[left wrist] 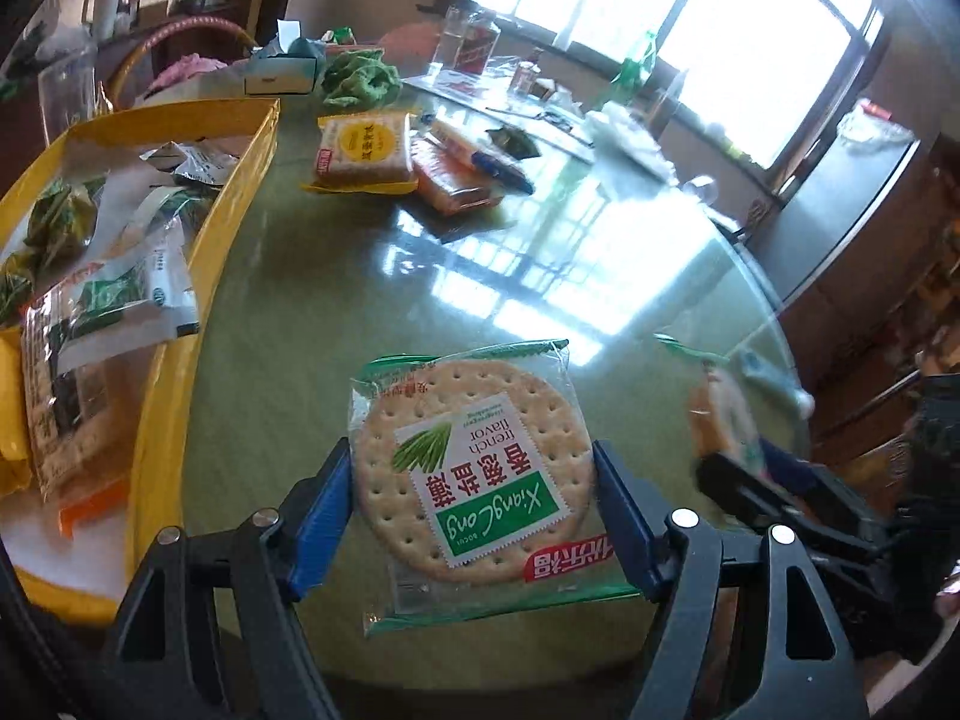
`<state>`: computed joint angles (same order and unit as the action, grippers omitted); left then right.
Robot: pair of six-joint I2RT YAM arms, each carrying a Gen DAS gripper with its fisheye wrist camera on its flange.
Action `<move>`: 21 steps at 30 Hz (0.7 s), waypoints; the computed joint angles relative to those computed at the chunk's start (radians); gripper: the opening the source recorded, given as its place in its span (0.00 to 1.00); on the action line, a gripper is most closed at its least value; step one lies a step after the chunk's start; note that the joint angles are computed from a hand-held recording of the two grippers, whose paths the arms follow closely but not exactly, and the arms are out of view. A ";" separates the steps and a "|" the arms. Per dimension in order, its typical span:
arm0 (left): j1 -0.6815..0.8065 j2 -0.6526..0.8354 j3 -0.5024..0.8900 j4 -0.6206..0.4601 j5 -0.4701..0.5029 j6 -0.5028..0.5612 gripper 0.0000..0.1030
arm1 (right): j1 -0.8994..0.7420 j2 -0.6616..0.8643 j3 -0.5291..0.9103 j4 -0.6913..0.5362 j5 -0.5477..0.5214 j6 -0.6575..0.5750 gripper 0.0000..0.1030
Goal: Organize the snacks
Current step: 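Carry both round cracker packs over the tray and release them inside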
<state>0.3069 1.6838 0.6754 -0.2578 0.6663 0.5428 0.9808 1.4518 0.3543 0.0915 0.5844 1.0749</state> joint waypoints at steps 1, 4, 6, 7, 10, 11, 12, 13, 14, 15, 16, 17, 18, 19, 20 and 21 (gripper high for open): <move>0.028 -0.019 0.012 -0.055 0.031 0.029 0.73 | 0.004 -0.004 0.005 0.002 -0.001 -0.003 0.74; 0.161 -0.080 0.082 -0.274 0.143 0.173 0.73 | 0.015 0.007 0.055 0.013 -0.021 -0.043 0.74; 0.235 -0.081 0.142 -0.362 0.179 0.228 0.73 | 0.015 0.019 0.099 0.022 -0.041 -0.093 0.74; 0.272 -0.075 0.177 -0.393 0.189 0.248 0.73 | 0.016 0.032 0.129 0.037 -0.054 -0.122 0.74; 0.354 -0.019 0.283 -0.423 0.196 0.251 0.73 | -0.002 0.107 0.226 0.101 -0.141 -0.210 0.74; 0.378 0.006 0.321 -0.423 0.197 0.244 0.73 | -0.013 0.138 0.264 0.111 -0.176 -0.237 0.74; 0.396 0.039 0.365 -0.417 0.199 0.227 0.73 | -0.030 0.184 0.331 0.105 -0.224 -0.277 0.74; 0.408 0.077 0.414 -0.413 0.193 0.207 0.73 | -0.040 0.219 0.381 0.091 -0.248 -0.297 0.74; 0.412 0.112 0.462 -0.410 0.184 0.184 0.73 | -0.059 0.267 0.454 0.068 -0.285 -0.323 0.74; 0.412 0.161 0.528 -0.419 0.177 0.162 0.73 | -0.075 0.305 0.506 0.057 -0.320 -0.344 0.74; 0.411 0.216 0.606 -0.442 0.177 0.153 0.73 | -0.095 0.349 0.570 0.042 -0.364 -0.366 0.74; 0.411 0.266 0.679 -0.461 0.171 0.142 0.73 | -0.120 0.402 0.652 0.009 -0.412 -0.378 0.74; 0.398 0.317 0.759 -0.467 0.147 0.113 0.73 | -0.138 0.448 0.729 -0.029 -0.448 -0.390 0.74; 0.389 0.358 0.822 -0.474 0.138 0.094 0.73 | -0.156 0.489 0.797 -0.062 -0.475 -0.414 0.74; 0.374 0.411 0.904 -0.497 0.127 0.081 0.73 | -0.170 0.549 0.897 -0.114 -0.486 -0.444 0.74; 0.350 0.489 1.027 -0.560 0.102 0.077 0.73 | -0.172 0.590 0.967 -0.157 -0.483 -0.457 0.74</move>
<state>0.6572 2.1729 1.7027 -0.8174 0.7683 0.6203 0.8093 2.0422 1.3210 -0.0659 0.1015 0.6180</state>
